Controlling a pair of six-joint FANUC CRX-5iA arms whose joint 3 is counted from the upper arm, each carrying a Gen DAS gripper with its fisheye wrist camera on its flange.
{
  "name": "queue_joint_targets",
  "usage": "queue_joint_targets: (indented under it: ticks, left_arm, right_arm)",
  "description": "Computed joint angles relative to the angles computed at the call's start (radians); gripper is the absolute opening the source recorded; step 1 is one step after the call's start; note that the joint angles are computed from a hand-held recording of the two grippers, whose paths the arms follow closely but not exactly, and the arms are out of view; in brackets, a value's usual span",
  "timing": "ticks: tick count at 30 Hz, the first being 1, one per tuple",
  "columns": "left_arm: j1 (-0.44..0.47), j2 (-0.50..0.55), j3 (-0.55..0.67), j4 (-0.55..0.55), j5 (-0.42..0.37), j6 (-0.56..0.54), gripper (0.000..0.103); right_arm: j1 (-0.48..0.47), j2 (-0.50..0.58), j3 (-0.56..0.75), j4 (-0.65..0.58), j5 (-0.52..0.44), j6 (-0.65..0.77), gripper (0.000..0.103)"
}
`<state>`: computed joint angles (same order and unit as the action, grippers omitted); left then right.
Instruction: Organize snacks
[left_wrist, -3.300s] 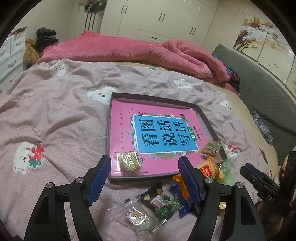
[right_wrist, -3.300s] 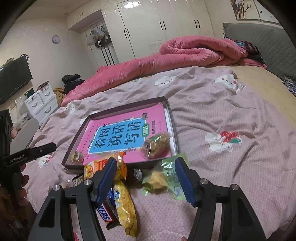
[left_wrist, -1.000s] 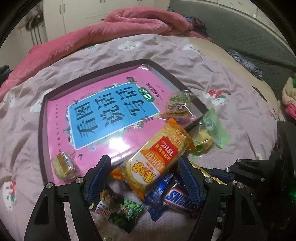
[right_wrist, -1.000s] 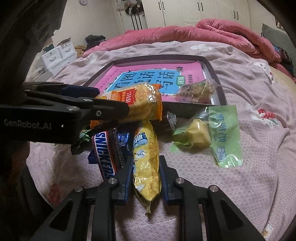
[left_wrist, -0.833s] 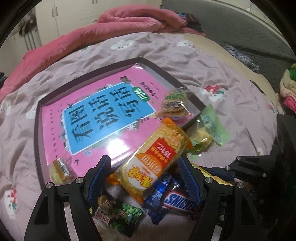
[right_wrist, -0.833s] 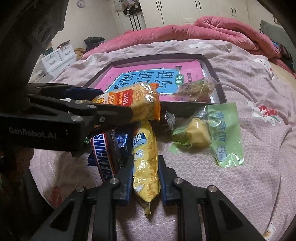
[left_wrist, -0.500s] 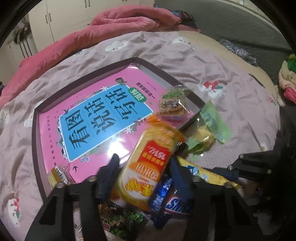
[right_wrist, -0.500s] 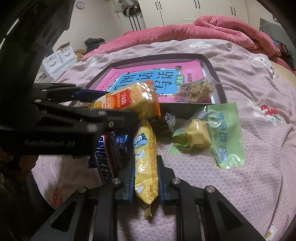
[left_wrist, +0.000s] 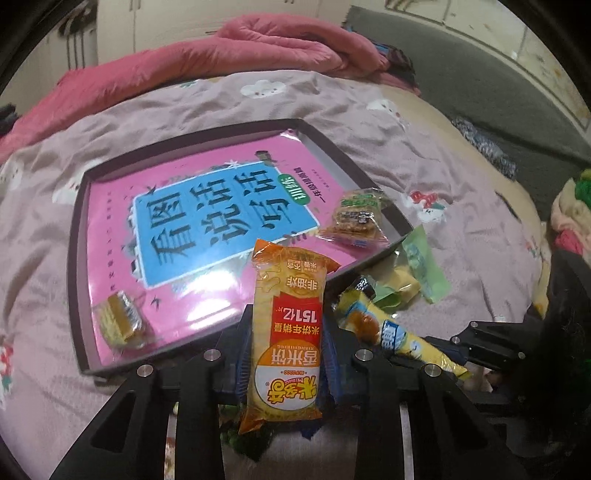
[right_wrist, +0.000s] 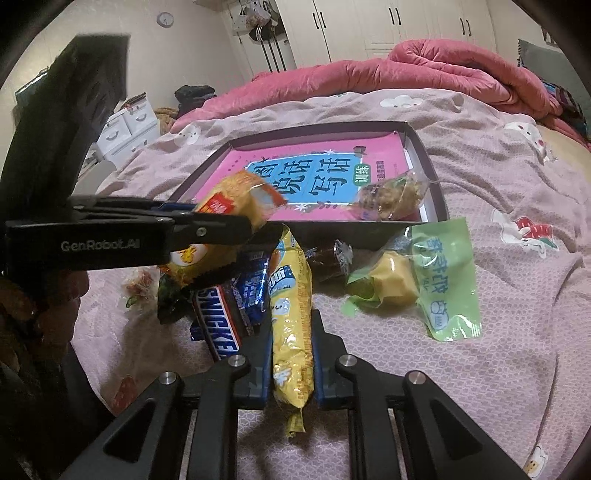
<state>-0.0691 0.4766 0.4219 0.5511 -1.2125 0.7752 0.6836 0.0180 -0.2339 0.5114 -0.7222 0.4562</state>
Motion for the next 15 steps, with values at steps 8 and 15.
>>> queue_joint_targets:
  ticks: [8, 15]
  left_arm:
    - [0.032, -0.035, -0.05, 0.037, 0.024, 0.018, 0.033]
    - [0.067, -0.075, -0.104, 0.066, 0.04, 0.024, 0.033]
  right_arm:
    - [0.007, -0.019, -0.025, 0.063, 0.019, -0.051, 0.017]
    - [0.01, -0.034, -0.042, 0.118, 0.037, -0.095, 0.017]
